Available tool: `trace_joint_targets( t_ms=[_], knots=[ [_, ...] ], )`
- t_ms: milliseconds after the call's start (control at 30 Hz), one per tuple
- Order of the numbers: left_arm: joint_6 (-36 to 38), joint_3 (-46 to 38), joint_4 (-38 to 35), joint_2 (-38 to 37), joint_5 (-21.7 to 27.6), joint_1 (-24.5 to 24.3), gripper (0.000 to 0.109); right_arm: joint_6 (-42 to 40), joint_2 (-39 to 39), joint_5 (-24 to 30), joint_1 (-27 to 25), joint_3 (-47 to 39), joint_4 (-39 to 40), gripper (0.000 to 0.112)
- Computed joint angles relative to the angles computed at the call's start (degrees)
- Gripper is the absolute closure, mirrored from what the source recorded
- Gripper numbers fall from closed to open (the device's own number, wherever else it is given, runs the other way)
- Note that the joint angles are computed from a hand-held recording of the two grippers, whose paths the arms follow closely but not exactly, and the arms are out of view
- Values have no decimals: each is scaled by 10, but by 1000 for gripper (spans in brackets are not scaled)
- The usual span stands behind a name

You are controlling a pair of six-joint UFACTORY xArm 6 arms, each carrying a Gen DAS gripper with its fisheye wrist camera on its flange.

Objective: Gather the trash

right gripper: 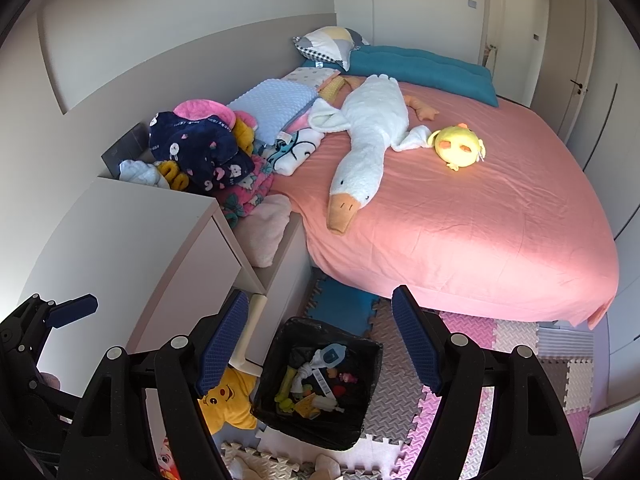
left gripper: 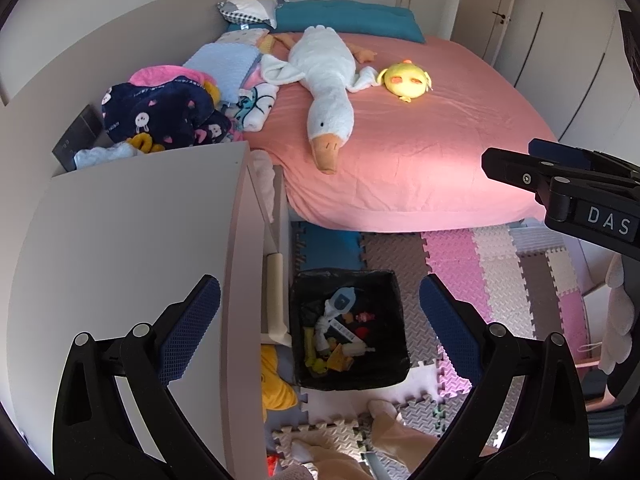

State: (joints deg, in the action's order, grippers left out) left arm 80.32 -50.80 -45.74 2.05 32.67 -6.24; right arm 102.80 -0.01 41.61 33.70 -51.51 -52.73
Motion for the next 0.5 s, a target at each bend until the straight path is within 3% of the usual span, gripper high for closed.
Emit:
trace_joint_targets(
  t_ms=[300,500],
  knots=[
    [5,5,1,-2,-4,-7,12,-1,-1,-1,-1,1,0,37],
    [2,16,21,-3,-42,-22,12,-1,0,-1,-1,0,0,37]
  ],
)
